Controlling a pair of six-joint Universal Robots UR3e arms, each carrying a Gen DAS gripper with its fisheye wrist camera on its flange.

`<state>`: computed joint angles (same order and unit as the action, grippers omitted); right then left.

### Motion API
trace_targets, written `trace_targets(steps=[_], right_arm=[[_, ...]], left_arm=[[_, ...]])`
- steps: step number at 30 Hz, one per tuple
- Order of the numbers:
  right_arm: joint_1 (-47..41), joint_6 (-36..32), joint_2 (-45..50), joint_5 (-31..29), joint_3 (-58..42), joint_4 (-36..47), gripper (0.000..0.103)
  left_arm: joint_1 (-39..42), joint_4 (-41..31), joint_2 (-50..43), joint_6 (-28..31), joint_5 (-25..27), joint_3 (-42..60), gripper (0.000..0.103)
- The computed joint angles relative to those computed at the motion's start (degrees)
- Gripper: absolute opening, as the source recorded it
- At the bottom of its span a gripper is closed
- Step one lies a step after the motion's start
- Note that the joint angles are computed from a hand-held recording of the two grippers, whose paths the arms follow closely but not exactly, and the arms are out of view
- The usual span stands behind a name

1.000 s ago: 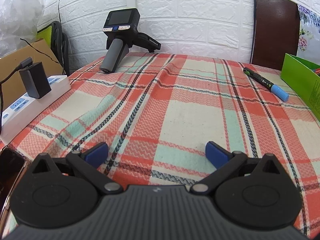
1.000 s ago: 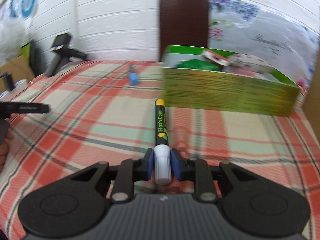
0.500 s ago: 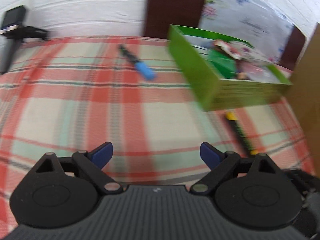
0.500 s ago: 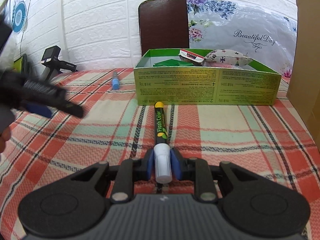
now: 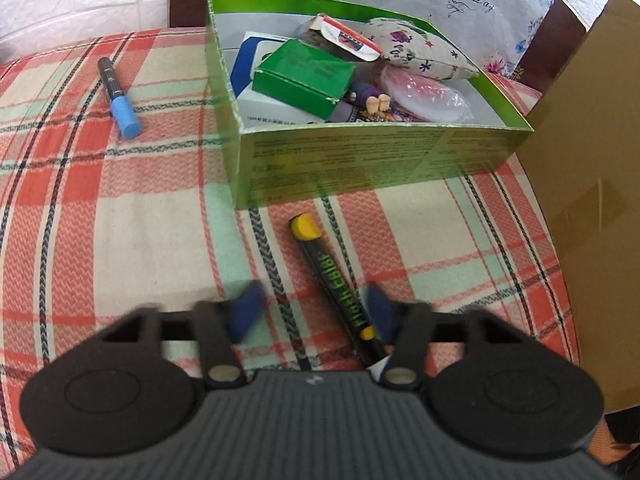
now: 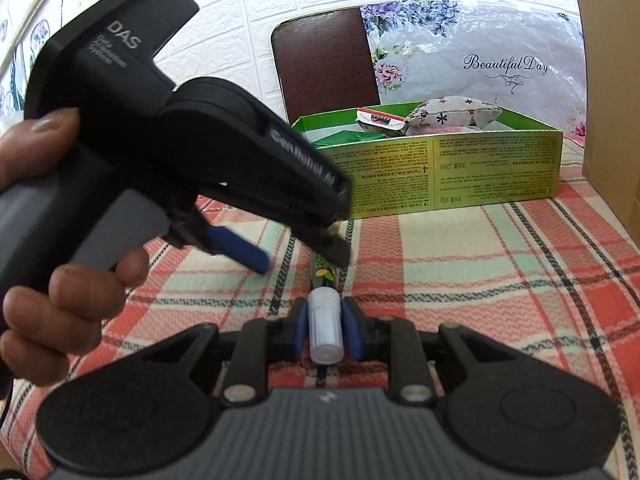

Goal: Organize objects
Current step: 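Carry the marker into the green box with the right gripper while the left gripper also grips it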

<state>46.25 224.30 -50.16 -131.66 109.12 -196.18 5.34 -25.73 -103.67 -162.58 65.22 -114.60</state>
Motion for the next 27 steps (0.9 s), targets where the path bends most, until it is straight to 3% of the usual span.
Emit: trace_targets(steps=[1, 2, 7, 11, 17, 22, 27], right_arm=[[0.1, -0.3, 0.2, 0.0, 0.1, -0.8, 0.02], [0.3, -0.7, 0.4, -0.1, 0.1, -1.4, 0.02], [1.5, -0.7, 0.9, -2.2, -0.2, -2.5, 0.02], [4.7, -3.3, 1.3, -8.5, -3.2, -0.5, 0.021], [2.7, -14.7, 1.3, -12.7, -6.6, -6.7, 0.021], [-6.5, -23.7, -0.4, -5.6, -7.4, -11.9, 0.021], [-17.5, -24.2, -2.0, 7.2, -8.7, -9.8, 0.02]], left_arm=[[0.8, -3.0, -0.1, 0.3, -2.3, 1.2, 0.026], [1.4, -5.6, 0.3, -0.2, -3.7, 1.9, 0.025], [0.4, -4.7, 2.6, -0.9, -3.3, 0.5, 0.024], [1.6, -8.9, 7.2, 1.2, -6.0, 0.9, 0.024], [0.5, -9.2, 6.1, 0.6, -8.6, 9.2, 0.024], [-2.7, -7.3, -3.7, -4.0, -6.0, 23.3, 0.024], [-4.9, -10.2, -16.1, -8.1, -1.3, 40.2, 0.024]])
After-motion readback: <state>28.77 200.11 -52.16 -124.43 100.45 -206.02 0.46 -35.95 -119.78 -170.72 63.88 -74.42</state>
